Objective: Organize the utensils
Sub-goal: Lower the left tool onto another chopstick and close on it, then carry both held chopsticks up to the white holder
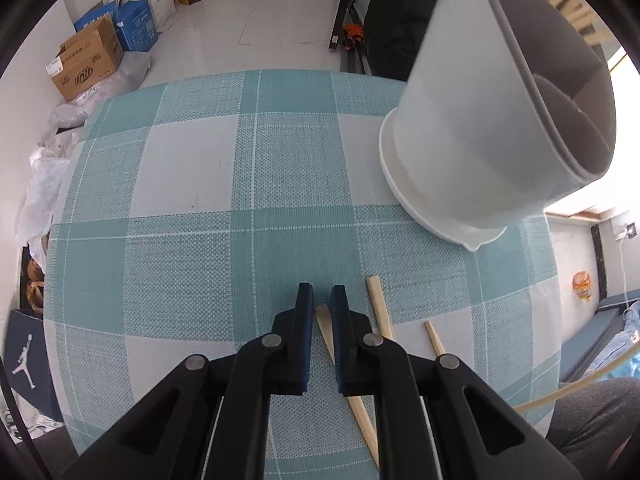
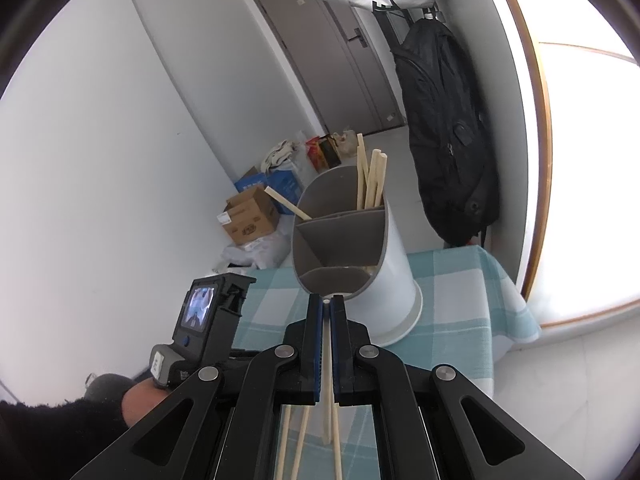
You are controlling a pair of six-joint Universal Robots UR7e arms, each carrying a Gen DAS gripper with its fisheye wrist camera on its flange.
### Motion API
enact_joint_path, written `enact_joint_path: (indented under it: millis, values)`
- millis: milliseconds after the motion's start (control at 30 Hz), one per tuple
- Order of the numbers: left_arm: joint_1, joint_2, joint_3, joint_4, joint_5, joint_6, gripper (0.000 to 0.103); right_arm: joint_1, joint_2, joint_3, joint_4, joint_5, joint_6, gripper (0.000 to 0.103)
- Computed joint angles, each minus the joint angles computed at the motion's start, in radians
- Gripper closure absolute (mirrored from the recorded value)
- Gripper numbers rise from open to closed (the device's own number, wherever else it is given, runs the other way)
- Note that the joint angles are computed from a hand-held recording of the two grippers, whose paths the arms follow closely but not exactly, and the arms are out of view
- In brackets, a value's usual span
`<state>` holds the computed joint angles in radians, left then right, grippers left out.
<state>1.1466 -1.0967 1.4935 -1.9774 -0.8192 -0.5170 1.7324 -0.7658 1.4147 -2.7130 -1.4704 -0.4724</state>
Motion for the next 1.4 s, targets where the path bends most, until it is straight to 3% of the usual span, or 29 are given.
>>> enact_joint_path:
  millis: [167, 500, 733, 1167, 1400]
  values:
    - [-0.009, 0.017, -0.015, 0.048, 0.045, -0.017, 0.096, 0.002, 0.004, -0.008, 0.006, -0.004, 0.001, 0.1]
    - [-0.032, 0.005, 0.012, 0.07, 0.062, -0.053, 0.097, 0.0, -0.002, -0.001, 0.004, -0.005, 0.0, 0.1]
    - [-0.03, -0.034, 0.092, -0.117, 0.045, 0.036, 0.1, 0.002, 0.002, -0.004, -0.001, -0.01, -0.006, 0.1]
    - [-0.139, -0.16, 0.317, -0.742, 0.08, 0.37, 0.1, 0.023, -0.001, 0.032, -0.061, -0.027, -0.055, 0.1]
    - [-0.135, -0.181, 0.345, -0.837, 0.032, 0.484, 0.1, 0.037, -0.022, 0.096, -0.14, -0.036, -0.069, 0.1]
